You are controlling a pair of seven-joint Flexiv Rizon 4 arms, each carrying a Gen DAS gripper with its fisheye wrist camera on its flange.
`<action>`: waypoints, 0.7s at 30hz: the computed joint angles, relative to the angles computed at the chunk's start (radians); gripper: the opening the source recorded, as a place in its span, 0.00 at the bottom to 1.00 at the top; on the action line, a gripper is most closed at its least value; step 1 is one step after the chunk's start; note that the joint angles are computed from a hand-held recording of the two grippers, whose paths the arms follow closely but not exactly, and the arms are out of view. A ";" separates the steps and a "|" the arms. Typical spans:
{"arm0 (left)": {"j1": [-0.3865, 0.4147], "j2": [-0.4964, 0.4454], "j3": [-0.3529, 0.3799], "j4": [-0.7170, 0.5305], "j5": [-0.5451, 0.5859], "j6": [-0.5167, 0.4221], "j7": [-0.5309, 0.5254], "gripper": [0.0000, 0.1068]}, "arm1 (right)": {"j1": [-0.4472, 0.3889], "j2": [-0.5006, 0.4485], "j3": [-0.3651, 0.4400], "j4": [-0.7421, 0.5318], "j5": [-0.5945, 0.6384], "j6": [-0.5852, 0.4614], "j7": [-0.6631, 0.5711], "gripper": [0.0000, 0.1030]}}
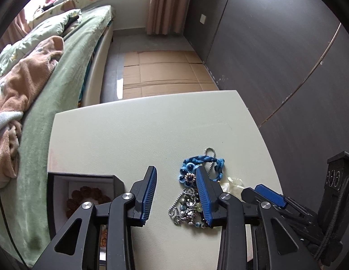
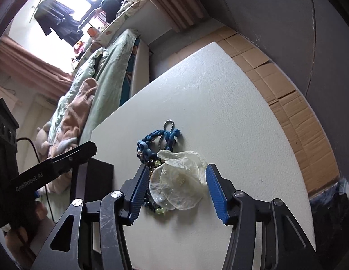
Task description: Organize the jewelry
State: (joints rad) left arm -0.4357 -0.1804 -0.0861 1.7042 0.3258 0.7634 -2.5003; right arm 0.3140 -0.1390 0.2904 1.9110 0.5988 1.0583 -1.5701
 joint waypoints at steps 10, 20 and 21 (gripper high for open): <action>0.016 -0.012 0.002 -0.002 -0.030 0.009 0.025 0.35 | 0.046 -0.070 0.010 0.001 -0.218 0.007 0.113 0.04; 0.007 -0.085 0.003 -0.038 -0.087 0.004 0.076 0.35 | -0.054 -0.024 0.032 -0.029 0.107 -0.030 -0.061 0.03; 0.005 -0.093 0.004 -0.043 -0.092 0.003 0.080 0.35 | -0.058 -0.017 0.027 -0.028 0.129 -0.031 -0.070 0.03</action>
